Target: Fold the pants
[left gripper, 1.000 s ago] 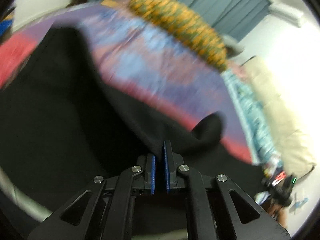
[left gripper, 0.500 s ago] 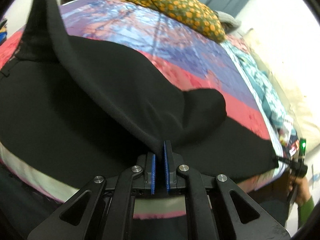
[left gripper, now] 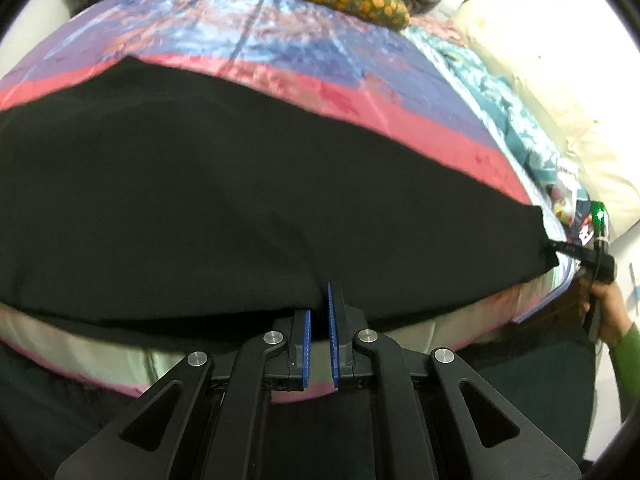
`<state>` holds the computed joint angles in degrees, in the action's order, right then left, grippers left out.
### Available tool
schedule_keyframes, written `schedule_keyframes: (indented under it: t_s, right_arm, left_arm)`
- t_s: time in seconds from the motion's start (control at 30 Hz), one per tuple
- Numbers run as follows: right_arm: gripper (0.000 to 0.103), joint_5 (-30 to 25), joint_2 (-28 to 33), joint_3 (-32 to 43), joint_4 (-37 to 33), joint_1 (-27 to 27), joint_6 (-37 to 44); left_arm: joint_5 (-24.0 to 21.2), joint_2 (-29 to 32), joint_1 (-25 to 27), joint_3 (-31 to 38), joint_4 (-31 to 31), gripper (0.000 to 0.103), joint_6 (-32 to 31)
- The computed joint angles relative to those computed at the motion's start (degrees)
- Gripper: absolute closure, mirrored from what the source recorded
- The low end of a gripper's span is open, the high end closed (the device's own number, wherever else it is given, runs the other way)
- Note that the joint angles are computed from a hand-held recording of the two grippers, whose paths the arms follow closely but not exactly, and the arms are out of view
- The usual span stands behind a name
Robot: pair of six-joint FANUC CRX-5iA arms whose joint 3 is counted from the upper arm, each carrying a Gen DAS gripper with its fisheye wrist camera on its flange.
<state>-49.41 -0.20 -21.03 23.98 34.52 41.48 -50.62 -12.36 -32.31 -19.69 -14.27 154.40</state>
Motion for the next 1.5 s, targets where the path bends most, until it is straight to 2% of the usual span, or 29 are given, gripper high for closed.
schedule_keyframes:
  t_s: [0.53, 0.57, 0.67, 0.73, 0.77, 0.8, 0.83, 0.9, 0.93, 1.03, 1.07, 1.13, 1.17, 1.2, 1.23, 1.27, 1.37, 1.43, 1.5]
  right_arm:
    - [0.094, -1.22, 1.53, -1.23, 5.46, 2.1, -4.21]
    - [0.094, -1.3, 1.61, -1.17, 5.5, 2.14, -4.25]
    - [0.094, -1.18, 1.61, -1.28, 5.78, 2.14, -4.78]
    - [0.082, 0.0, 0.82, -2.14, 6.05, 1.83, -6.18]
    - [0.062, 0.39, 0.4, -2.54, 5.98, 1.66, -6.91]
    - [0.036, 0.71, -0.16, -2.87, 5.52, 1.41, -7.51]
    - [0.029, 1.4, -1.13, -3.6, 5.34, 1.23, -8.46]
    - [0.028, 2.81, -3.94, -6.47, 8.65, 1.7, -13.11]
    - [0.028, 2.42, -4.67, -7.18, 10.19, 2.07, -14.81]
    - [0.028, 0.04, -7.3, -8.84, 16.14, 4.85, -20.94]
    - [0.028, -0.33, -7.78, -8.95, 17.62, 5.88, -22.09]
    - [0.028, 0.29, -8.34, -8.2, 19.76, 8.52, -23.27]
    - [0.027, 1.35, -8.24, -7.43, 19.61, 9.71, -23.0]
    - [0.023, 2.78, -7.71, -6.26, 18.71, 11.03, -22.15]
    - [0.022, 4.32, -6.7, -4.76, 17.05, 12.47, -20.71]
    - [0.021, 5.61, -5.66, -3.45, 15.21, 13.57, -19.19]
    - [0.021, 9.45, -0.6, 1.6, 7.18, 17.14, -13.32]
    - [0.021, 10.56, 3.66, 4.78, 3.11, 19.23, -10.12]
    - [0.021, 9.6, 8.03, 8.19, -1.01, 20.63, -7.04]
  left_arm:
    - [1.02, -2.13, 0.2, -3.03, 3.28, 0.101, -1.68]
    - [1.38, -2.25, 0.58, -3.53, 4.16, 0.1, -2.05]
    - [2.56, -2.92, 3.77, -6.39, 10.15, 0.086, -4.62]
    - [3.58, -4.92, 5.95, -9.33, 15.39, 0.07, -7.2]
    - [2.48, -5.79, 6.49, -9.97, 17.03, 0.054, -8.03]
    - [0.98, -7.14, 6.67, -10.54, 17.89, 0.046, -8.28]
    - [0.11, -8.88, 6.81, -11.4, 18.52, 0.046, -8.55]
    - [-2.74, -13.15, 7.31, -12.82, 18.95, 0.047, -8.67]
    - [-4.74, -14.92, 7.2, -12.53, 17.1, 0.047, -7.3]
    - [-13.51, -17.94, 4.43, -7.86, 3.34, 0.047, 0.43]
    - [-15.08, -17.93, 4.18, -6.98, 0.83, 0.047, 1.27]
    - [-18.23, -17.03, 4.53, -5.45, -4.28, 0.049, -0.17]
    - [-21.51, -14.34, 4.47, -3.8, -6.45, 0.058, -3.11]
    - [-27.17, -9.66, 4.05, -1.29, -8.71, 0.082, -6.48]
    - [-31.88, -6.02, 3.82, 0.23, -10.31, 0.095, -8.33]
    - [-35.86, -4.09, 3.33, 0.51, -13.02, 0.097, -7.76]
    - [-39.82, -4.62, 3.95, -0.04, -16.54, 0.097, -3.95]
    - [-38.12, -8.28, 7.2, -2.47, -15.6, 0.097, -2.57]
    - [-37.84, -9.57, 8.11, -3.65, -15.88, 0.097, -2.03]
